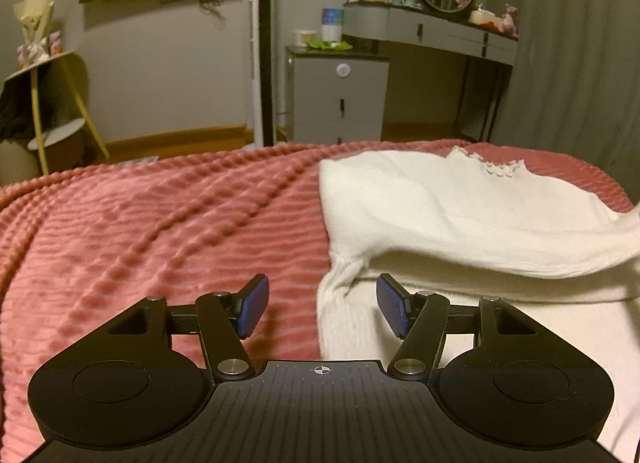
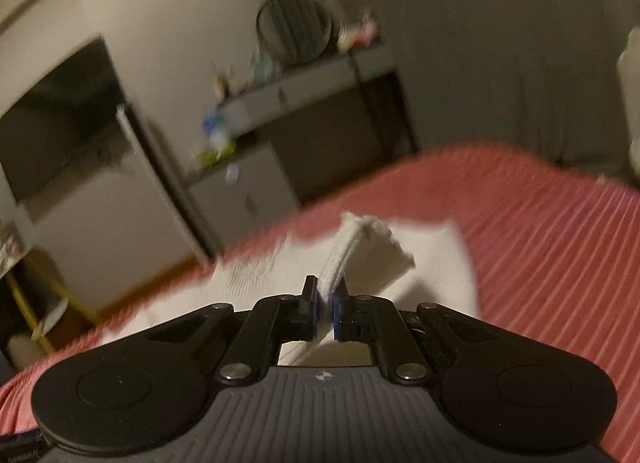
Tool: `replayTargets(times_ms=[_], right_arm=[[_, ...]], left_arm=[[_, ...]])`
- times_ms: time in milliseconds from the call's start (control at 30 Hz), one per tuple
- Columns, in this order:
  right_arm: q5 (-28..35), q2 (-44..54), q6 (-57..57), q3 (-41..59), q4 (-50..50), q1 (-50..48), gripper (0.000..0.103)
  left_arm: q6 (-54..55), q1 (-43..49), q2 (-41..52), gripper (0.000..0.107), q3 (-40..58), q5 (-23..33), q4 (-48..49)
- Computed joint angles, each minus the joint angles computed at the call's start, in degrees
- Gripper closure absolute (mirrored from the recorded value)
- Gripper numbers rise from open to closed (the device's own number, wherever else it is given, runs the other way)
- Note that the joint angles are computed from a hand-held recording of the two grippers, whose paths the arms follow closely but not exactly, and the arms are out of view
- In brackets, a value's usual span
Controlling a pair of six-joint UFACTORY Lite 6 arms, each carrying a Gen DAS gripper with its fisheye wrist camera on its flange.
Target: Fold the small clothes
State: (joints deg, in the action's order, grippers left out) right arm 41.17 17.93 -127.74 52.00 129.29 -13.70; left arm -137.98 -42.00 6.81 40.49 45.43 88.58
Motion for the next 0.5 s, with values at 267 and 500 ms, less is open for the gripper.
replayTargets(times_ms=[267, 500], right_arm=[[-5.32, 12.87, 16.50, 10.58, -16.11, -4.93, 0.088], [-11.58, 12.99, 18.25, 14.73, -17.22, -0.92, 0.088]], left_arm=[[1.36, 2.65, 4.41, 0.042, 2.80, -2.02, 2.13], [2.97, 4.39, 8.93, 0.047, 6.34, -2.38, 3.00]])
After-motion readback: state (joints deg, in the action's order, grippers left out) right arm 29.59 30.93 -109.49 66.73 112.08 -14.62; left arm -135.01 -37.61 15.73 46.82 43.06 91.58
